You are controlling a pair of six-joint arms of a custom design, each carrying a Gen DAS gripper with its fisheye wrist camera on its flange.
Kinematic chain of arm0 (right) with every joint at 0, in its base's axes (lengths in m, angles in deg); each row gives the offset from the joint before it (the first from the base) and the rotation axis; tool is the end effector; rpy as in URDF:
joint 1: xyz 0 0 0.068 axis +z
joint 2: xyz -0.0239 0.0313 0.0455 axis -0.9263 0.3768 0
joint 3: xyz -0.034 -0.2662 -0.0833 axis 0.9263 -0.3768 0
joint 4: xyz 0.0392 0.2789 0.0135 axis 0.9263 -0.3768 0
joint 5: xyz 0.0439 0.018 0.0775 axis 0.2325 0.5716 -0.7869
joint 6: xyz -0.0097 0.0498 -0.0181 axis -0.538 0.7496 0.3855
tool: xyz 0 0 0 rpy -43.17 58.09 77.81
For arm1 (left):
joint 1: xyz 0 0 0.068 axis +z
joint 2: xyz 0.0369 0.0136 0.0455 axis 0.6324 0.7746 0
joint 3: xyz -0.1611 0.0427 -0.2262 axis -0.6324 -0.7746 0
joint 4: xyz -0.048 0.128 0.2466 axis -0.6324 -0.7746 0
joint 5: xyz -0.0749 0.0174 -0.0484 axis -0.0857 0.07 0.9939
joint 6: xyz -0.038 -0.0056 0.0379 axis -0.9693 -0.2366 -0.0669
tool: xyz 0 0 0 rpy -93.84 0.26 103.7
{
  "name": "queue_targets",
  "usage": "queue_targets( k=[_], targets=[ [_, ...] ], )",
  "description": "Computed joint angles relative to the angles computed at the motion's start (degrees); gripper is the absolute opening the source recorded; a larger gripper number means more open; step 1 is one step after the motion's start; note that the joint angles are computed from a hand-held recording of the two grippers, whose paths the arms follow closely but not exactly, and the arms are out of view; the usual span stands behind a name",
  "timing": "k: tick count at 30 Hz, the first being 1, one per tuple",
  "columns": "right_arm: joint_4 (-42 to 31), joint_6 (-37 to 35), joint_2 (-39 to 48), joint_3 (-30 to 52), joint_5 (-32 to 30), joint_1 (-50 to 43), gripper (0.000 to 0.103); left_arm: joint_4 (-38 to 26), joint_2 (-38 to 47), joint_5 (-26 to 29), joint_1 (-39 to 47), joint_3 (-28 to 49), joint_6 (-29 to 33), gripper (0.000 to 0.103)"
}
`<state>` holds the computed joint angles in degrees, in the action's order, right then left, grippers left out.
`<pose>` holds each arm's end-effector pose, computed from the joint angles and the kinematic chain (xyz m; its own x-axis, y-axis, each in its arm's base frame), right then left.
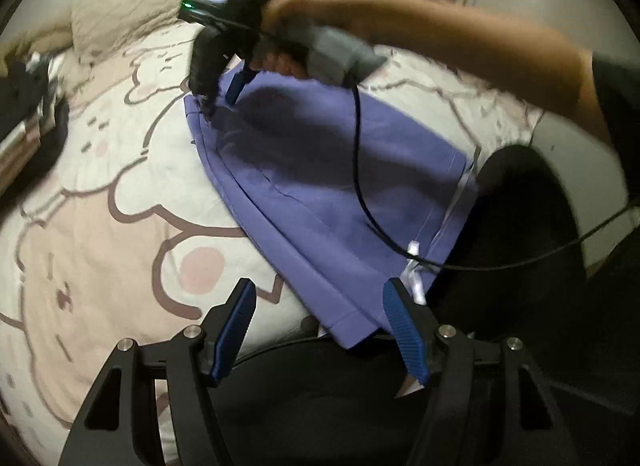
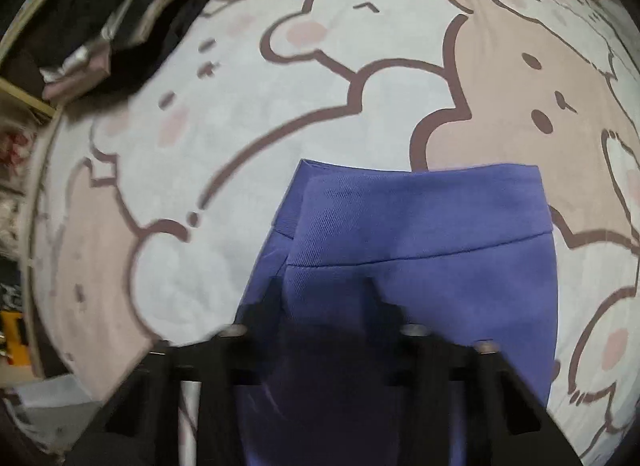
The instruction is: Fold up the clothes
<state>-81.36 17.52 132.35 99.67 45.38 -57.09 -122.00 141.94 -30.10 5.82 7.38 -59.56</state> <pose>0.3893 0.0778 0.1192 -0.9492 0.2620 -0.1745 0.2271 0.9538 0.1967 0.2385 -0.1738 0.1958 -0.4412 0.7692 -0.4622 0.8961 0.4055 -0.1805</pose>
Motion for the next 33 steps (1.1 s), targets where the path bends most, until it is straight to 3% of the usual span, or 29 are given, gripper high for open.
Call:
queue_targets(
  k=[1, 3, 6, 10, 17, 19, 21, 22, 23, 25, 27, 28, 29, 30, 33],
  targets=[
    [0.8, -0.4, -0.3, -0.7, 0.5, 0.3, 0.024, -1.2, 1.4, 2.5, 0.9, 1.6, -0.3, 0.066],
    [3.1, -1.2, -2.8, -3.6, 0.3, 0.5, 0.007, -4.0, 4.7, 7.6, 2.5, 5.0, -0.8, 0.066],
    [6.6, -1.3, -7.7, -7.5, -1.9, -0.4, 0.007, -6.9, 9.3, 12.2, 2.9, 9.4, -1.5, 0.066],
    [10.1, 1.1, -9.6, -8.3, -5.1, -2.2, 0.007, -6.2, 11.8, 10.6, 1.3, 10.7, -3.2, 0.066],
    [8.3, 1.5, 2.2, -0.1, -8.2, 0.1, 0.008, -6.5, 13.0, 8.9, -3.0, 11.0, -3.8, 0.066],
    [10.4, 1.2, 1.0, -1.7, -9.8, -0.1, 0.018, -7.5, 15.5, 8.5, -5.0, 12.6, -3.2, 0.066],
    [12.9, 1.5, -2.8, -5.3, -13.1, -1.2, 0.050, -8.9, 18.4, 7.3, -6.7, 14.4, -2.4, 0.066],
    [14.0, 1.7, -5.9, -7.9, -14.7, -1.9, 0.058, -9.8, 20.1, 5.9, -7.4, 15.4, -2.0, 0.066],
    [14.8, 1.6, -10.2, -11.0, -15.1, -2.4, 0.064, -10.3, 21.5, 4.2, -7.8, 16.0, -2.0, 0.066],
    [15.4, 1.3, -18.6, -16.3, -15.6, -3.3, 0.064, -10.7, 23.5, 0.7, -7.9, 16.5, -2.1, 0.066],
    [14.5, -0.2, -27.4, -22.0, -14.8, -3.6, 0.062, -11.1, 24.1, -0.9, -7.3, 16.6, -1.9, 0.066],
    [13.2, -1.0, -32.0, -25.1, -13.7, -3.5, 0.055, -11.1, 23.6, -1.5, -7.2, 16.5, -2.1, 0.066],
    [11.4, -1.6, -35.5, -27.7, -12.5, -3.0, 0.037, -11.2, 23.1, -2.2, -7.0, 16.5, -2.2, 0.066],
    [9.0, -2.0, -38.7, -30.4, -11.4, -2.3, 0.026, -10.8, 22.3, -3.1, -6.9, 16.1, -2.3, 0.066],
    [5.6, 0.2, -47.3, -40.1, -10.4, 1.1, 0.020, -9.4, 20.7, -6.3, -5.9, 15.4, -3.3, 0.066]
  ],
)
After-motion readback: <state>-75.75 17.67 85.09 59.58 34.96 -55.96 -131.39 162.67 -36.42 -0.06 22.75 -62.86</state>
